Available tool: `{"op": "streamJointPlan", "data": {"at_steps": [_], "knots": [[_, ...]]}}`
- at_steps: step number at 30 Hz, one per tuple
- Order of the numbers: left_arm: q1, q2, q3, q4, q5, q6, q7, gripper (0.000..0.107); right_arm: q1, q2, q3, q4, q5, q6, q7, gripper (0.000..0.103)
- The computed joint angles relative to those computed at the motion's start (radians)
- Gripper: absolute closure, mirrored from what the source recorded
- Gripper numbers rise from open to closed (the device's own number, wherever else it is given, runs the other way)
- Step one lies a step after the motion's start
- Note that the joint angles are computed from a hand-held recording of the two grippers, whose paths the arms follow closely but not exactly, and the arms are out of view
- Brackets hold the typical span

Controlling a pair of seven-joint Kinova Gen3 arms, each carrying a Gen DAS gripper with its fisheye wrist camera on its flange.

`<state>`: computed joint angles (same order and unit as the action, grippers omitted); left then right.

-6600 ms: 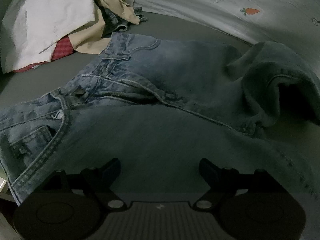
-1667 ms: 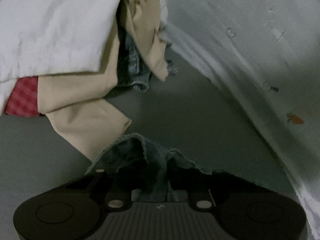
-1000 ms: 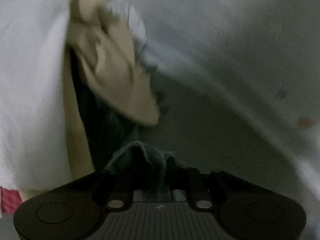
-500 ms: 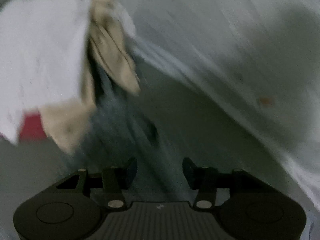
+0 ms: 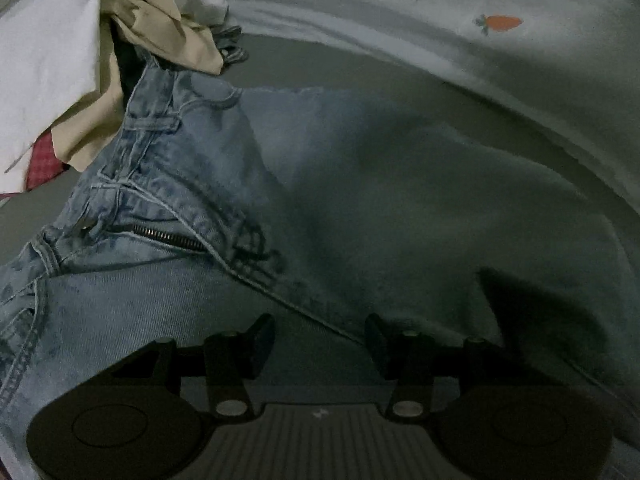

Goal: Fold clothes

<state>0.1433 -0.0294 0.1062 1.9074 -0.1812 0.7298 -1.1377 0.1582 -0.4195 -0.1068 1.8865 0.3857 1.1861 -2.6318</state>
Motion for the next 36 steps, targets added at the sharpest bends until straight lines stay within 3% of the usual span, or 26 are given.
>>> {"op": "streamJointPlan", "data": {"at_steps": [1, 2, 7, 11, 14, 16, 18, 20, 23, 31, 34, 36], "knots": [[0.000, 0.004, 0.001, -0.007, 0.000, 0.010, 0.014, 0.056, 0.005, -0.008, -0.001, 0.005, 0.008, -0.014, 0.005, 0.086], [0.000, 0.008, 0.002, -0.013, -0.001, 0.018, 0.028, 0.056, 0.029, -0.019, -0.002, 0.015, 0.002, -0.045, 0.022, 0.092], [0.034, 0.038, 0.023, -0.040, -0.096, 0.059, 0.131, 0.055, 0.193, -0.085, 0.015, 0.063, -0.046, -0.196, 0.141, 0.094], [0.033, 0.051, 0.003, -0.058, -0.069, 0.078, 0.141, 0.054, 0.107, -0.031, 0.103, 0.042, -0.039, -0.138, 0.187, 0.093], [0.020, 0.062, 0.001, -0.083, -0.041, 0.105, 0.117, 0.054, 0.101, 0.002, 0.066, 0.012, 0.011, -0.088, 0.173, 0.087], [0.038, 0.066, -0.001, -0.089, -0.067, 0.117, 0.139, 0.052, 0.173, 0.012, -0.026, -0.005, 0.092, -0.061, 0.140, 0.058], [0.049, 0.071, 0.001, -0.094, -0.090, 0.128, 0.172, 0.051, 0.266, 0.008, -0.098, -0.008, 0.164, -0.059, 0.168, 0.056], [0.057, 0.081, 0.002, -0.113, -0.095, 0.157, 0.211, 0.050, 0.305, 0.013, -0.096, -0.007, 0.178, -0.123, 0.238, 0.056], [0.073, 0.110, 0.004, -0.160, -0.109, 0.211, 0.245, 0.050, 0.238, 0.042, 0.026, -0.034, 0.086, -0.245, 0.344, 0.057], [0.120, 0.164, -0.007, -0.223, -0.156, 0.267, 0.255, 0.050, -0.080, 0.197, 0.371, -0.048, -0.155, -0.528, 0.669, 0.054], [0.111, 0.163, -0.017, -0.223, -0.132, 0.259, 0.258, 0.050, -0.104, 0.252, 0.435, -0.072, -0.277, -0.549, 0.783, 0.055], [0.111, 0.165, -0.020, -0.229, -0.132, 0.259, 0.267, 0.051, -0.042, 0.290, 0.404, -0.091, -0.358, -0.549, 0.859, 0.056]]}}
